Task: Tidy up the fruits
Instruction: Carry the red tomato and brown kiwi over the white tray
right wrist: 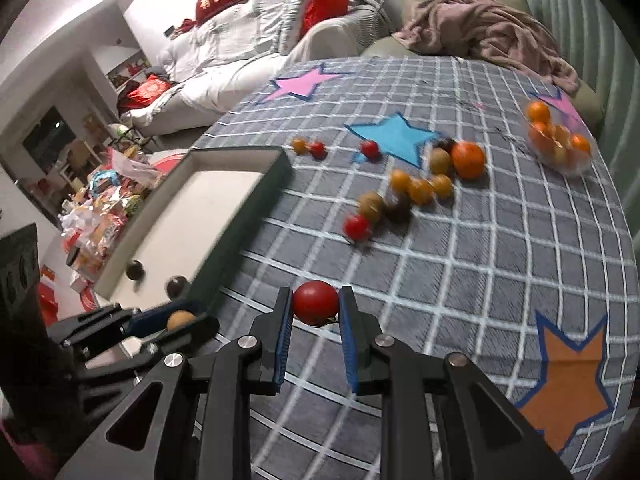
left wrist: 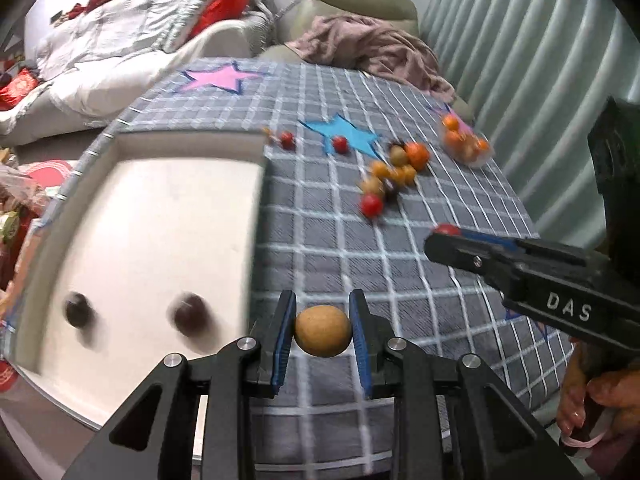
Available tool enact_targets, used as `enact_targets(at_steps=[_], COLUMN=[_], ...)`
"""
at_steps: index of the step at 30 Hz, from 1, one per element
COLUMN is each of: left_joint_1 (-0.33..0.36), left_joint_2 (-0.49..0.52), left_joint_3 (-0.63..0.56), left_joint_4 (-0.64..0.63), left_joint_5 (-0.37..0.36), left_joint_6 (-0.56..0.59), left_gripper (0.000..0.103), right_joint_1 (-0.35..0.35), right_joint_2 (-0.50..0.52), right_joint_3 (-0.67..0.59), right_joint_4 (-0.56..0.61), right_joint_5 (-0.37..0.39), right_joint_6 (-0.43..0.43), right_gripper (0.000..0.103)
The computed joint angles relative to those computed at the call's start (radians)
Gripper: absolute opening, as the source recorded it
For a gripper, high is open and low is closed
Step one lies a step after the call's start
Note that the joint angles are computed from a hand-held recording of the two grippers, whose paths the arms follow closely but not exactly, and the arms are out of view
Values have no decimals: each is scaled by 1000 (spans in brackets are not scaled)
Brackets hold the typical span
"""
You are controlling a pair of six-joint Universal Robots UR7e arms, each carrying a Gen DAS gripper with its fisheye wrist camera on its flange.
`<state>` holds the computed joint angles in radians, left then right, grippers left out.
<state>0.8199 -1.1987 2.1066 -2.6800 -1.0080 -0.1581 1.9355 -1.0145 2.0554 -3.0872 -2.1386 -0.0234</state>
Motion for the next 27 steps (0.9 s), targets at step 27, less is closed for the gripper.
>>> enact_targets(at_steps=[27], left_joint_1=[219], left_joint_2=[136], left_joint_3=[-308], left_joint_4=[128], left_joint_5=[234], left_joint_6=[109], left_gripper=[29], right_joint_1=[18], right_joint_2=[429], right_joint_3=[-587], right_joint_4=[364], right_joint_5=[15], right_joint_6=[-24], right_gripper=[25])
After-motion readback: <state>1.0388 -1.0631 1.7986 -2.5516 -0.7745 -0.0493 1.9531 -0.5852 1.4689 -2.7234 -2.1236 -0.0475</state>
